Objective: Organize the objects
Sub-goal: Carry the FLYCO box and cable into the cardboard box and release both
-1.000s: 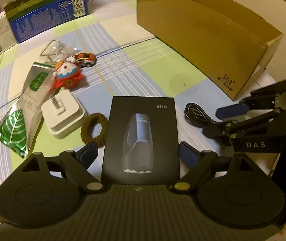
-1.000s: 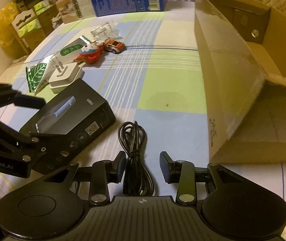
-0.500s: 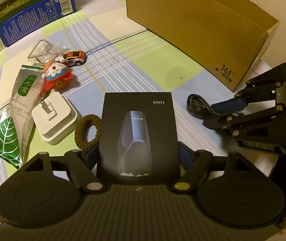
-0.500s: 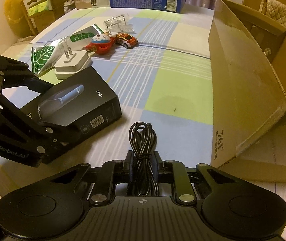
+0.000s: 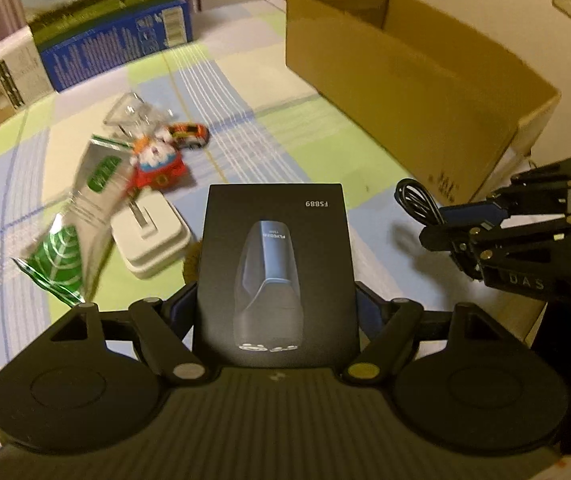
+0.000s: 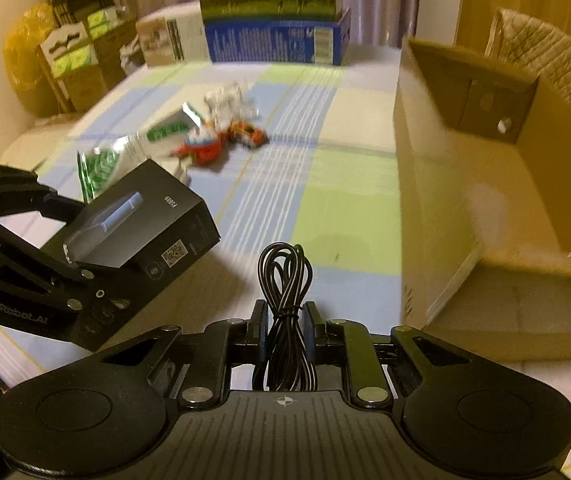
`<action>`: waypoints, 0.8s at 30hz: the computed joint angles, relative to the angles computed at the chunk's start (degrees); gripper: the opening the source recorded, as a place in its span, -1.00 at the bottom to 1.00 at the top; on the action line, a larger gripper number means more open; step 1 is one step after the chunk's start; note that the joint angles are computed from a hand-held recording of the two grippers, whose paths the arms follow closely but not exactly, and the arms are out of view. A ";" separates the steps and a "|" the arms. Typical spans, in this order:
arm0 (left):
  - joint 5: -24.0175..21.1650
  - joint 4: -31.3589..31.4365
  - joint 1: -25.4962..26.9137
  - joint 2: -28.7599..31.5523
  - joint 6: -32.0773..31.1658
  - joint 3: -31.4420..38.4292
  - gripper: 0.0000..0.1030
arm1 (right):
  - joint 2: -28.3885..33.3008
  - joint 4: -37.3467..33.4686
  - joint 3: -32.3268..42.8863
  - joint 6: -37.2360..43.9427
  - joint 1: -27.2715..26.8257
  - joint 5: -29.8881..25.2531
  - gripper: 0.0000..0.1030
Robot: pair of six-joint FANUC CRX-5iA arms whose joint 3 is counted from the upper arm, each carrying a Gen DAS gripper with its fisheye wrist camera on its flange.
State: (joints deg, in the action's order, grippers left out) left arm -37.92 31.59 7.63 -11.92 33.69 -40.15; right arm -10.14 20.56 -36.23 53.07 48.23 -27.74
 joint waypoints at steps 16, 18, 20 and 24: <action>0.74 3.24 -11.61 -0.44 9.70 8.77 0.46 | -10.24 13.15 -1.05 -9.65 -8.31 -1.47 -0.72; 1.56 2.54 -13.95 1.14 11.12 10.77 0.46 | -10.93 13.26 -0.98 -8.82 -10.23 -2.05 -0.72; 2.37 2.17 -16.29 2.83 12.56 12.60 0.46 | -11.07 12.60 -0.73 -7.34 -12.25 -2.20 -0.72; 3.82 2.04 -19.83 6.17 14.70 15.27 0.46 | -10.58 10.13 0.10 -3.81 -16.06 -1.97 -0.72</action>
State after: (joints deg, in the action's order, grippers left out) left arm -34.10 33.64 -12.20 -5.75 48.39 -24.88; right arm -20.72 30.69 -36.13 49.27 32.17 -29.72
